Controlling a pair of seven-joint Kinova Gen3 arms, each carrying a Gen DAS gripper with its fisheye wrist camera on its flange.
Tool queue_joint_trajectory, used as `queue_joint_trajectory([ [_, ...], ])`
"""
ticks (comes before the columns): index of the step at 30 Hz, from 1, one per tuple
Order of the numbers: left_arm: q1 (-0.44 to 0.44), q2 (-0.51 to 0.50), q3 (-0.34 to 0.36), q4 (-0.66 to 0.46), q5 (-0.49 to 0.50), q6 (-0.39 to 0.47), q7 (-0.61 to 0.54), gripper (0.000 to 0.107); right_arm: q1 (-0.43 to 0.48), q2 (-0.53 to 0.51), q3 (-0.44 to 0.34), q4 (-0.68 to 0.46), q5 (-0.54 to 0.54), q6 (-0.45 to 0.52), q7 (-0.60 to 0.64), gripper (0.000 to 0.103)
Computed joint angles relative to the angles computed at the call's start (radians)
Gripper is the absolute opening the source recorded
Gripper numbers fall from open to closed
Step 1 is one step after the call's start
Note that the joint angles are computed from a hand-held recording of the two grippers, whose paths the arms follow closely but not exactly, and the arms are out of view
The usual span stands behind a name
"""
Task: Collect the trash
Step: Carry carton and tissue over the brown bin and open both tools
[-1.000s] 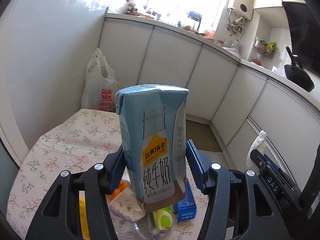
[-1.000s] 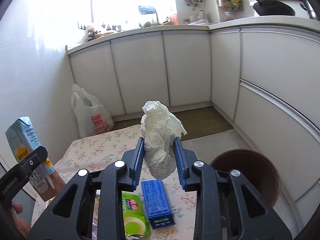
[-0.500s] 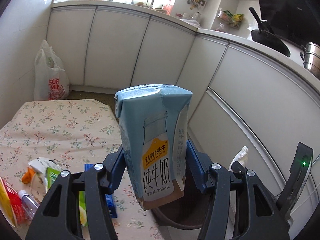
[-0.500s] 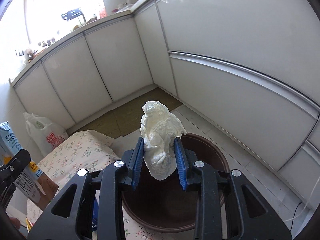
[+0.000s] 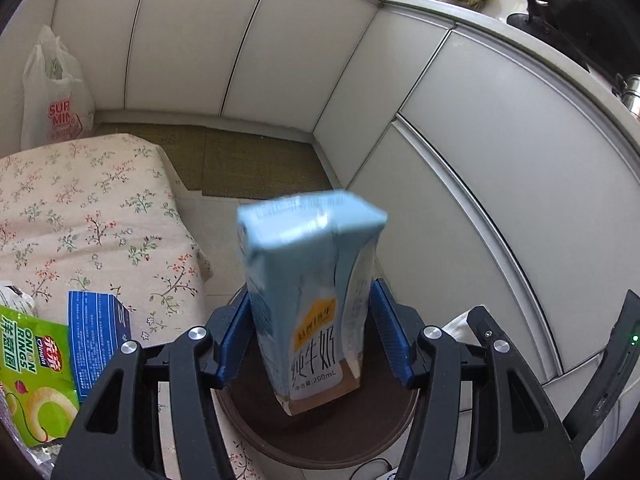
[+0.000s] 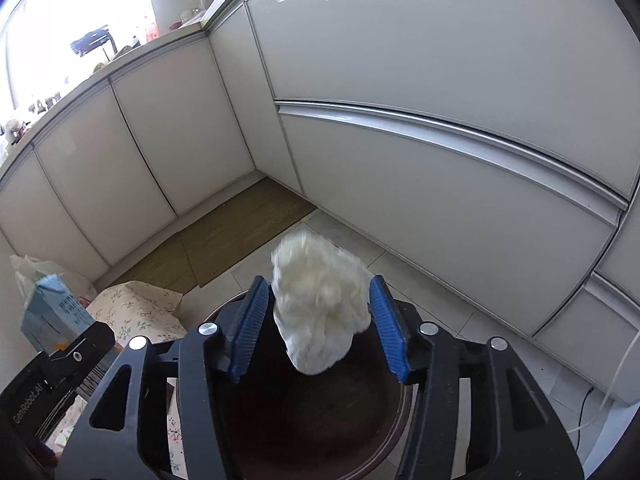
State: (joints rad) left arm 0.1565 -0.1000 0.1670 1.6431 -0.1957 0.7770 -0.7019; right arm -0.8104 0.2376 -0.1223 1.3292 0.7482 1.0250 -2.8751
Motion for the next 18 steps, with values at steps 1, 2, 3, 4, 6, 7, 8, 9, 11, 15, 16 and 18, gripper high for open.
queue_joint_trajectory([
  [1,0.0,0.0,-0.001,0.006,0.007,-0.004,0.003,0.057,0.002,0.001,0.001,-0.001,-0.003,0.004,-0.002,0.052],
  [2,0.0,-0.002,-0.003,0.009,0.011,-0.005,0.001,0.057,0.003,0.004,0.003,-0.008,-0.005,0.011,-0.004,0.054],
  [3,0.0,-0.005,-0.003,0.012,0.011,-0.004,0.0,0.057,0.002,0.003,0.005,-0.006,-0.003,0.015,-0.009,0.056],
  [4,0.0,-0.006,0.001,0.013,0.005,-0.001,0.003,0.057,0.002,0.004,0.006,-0.007,-0.002,0.02,-0.011,0.059],
  [6,0.001,-0.009,0.008,0.013,-0.008,0.005,0.013,0.058,0.0,-0.001,0.006,0.0,0.005,0.024,-0.021,0.062],
  [7,0.001,-0.01,0.012,0.012,-0.015,0.009,0.018,0.06,-0.002,-0.002,0.005,0.002,0.011,0.027,-0.028,0.065],
  [8,0.001,-0.006,0.015,0.005,-0.024,0.016,0.023,0.064,-0.001,-0.001,0.005,0.002,0.014,0.026,-0.032,0.068],
  [9,0.002,-0.006,0.02,0.001,-0.037,0.022,0.032,0.064,-0.002,0.0,0.005,0.001,0.018,0.028,-0.035,0.069],
  [11,0.004,-0.008,0.029,-0.003,-0.07,0.033,0.048,0.064,-0.004,0.003,0.004,-0.004,0.026,0.036,-0.038,0.074],
  [15,0.009,-0.01,0.038,-0.016,-0.113,0.063,0.078,0.072,-0.01,0.007,0.004,-0.014,0.034,0.055,-0.047,0.085],
  [16,0.009,-0.01,0.036,-0.018,-0.117,0.069,0.081,0.072,-0.01,0.005,0.004,-0.012,0.033,0.055,-0.05,0.087],
  [18,0.011,-0.01,0.041,-0.024,-0.13,0.086,0.092,0.075,-0.013,0.002,0.005,-0.013,0.04,0.059,-0.059,0.092],
])
